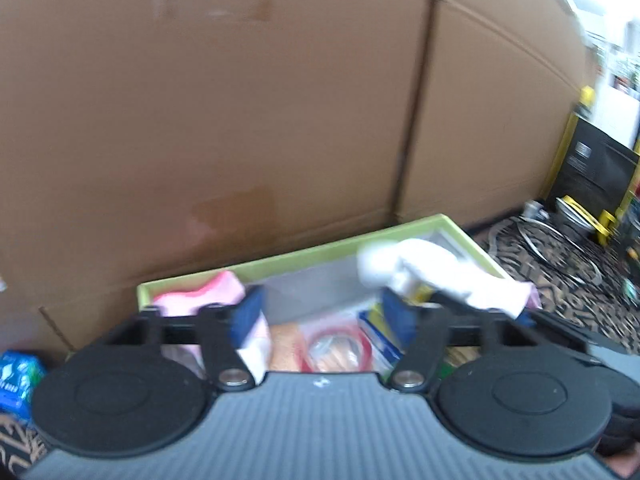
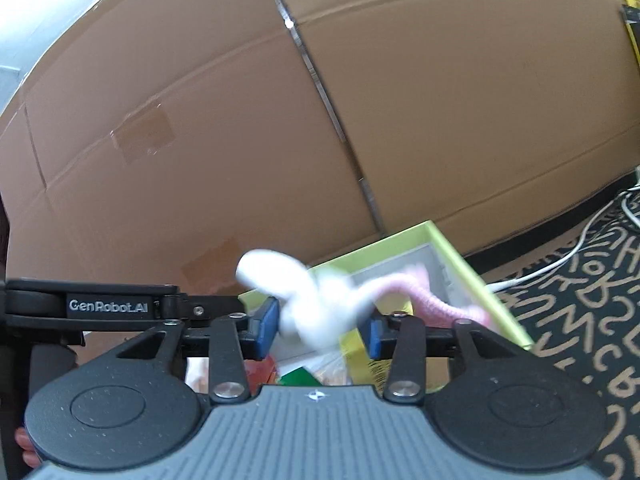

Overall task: Organize objects
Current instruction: 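Carry the tape and glove into the lime-green box and open both grippers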

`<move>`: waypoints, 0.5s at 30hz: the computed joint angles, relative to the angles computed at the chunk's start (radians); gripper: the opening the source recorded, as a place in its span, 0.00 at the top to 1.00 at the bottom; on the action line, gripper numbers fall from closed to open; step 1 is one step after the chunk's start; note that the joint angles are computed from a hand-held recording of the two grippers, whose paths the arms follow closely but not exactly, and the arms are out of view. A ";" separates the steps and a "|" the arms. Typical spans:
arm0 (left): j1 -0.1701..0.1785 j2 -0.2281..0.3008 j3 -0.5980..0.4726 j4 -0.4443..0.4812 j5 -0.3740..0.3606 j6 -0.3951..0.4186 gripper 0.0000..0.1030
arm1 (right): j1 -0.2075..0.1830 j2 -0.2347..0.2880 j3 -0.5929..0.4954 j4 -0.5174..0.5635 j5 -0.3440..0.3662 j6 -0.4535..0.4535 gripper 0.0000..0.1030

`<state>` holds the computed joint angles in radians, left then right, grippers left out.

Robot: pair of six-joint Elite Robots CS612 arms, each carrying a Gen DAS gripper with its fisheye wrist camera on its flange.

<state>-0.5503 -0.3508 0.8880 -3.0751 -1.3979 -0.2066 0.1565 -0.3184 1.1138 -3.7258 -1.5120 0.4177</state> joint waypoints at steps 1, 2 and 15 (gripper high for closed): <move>0.002 -0.001 0.010 -0.024 0.003 -0.020 0.12 | 0.001 -0.002 0.005 -0.011 -0.012 0.009 0.35; 0.005 -0.004 0.018 -0.035 -0.001 -0.037 0.09 | 0.003 -0.001 0.006 -0.033 -0.025 0.022 0.29; -0.002 -0.090 0.199 -0.165 0.107 0.024 0.00 | 0.002 -0.015 0.038 -0.076 -0.021 0.067 0.20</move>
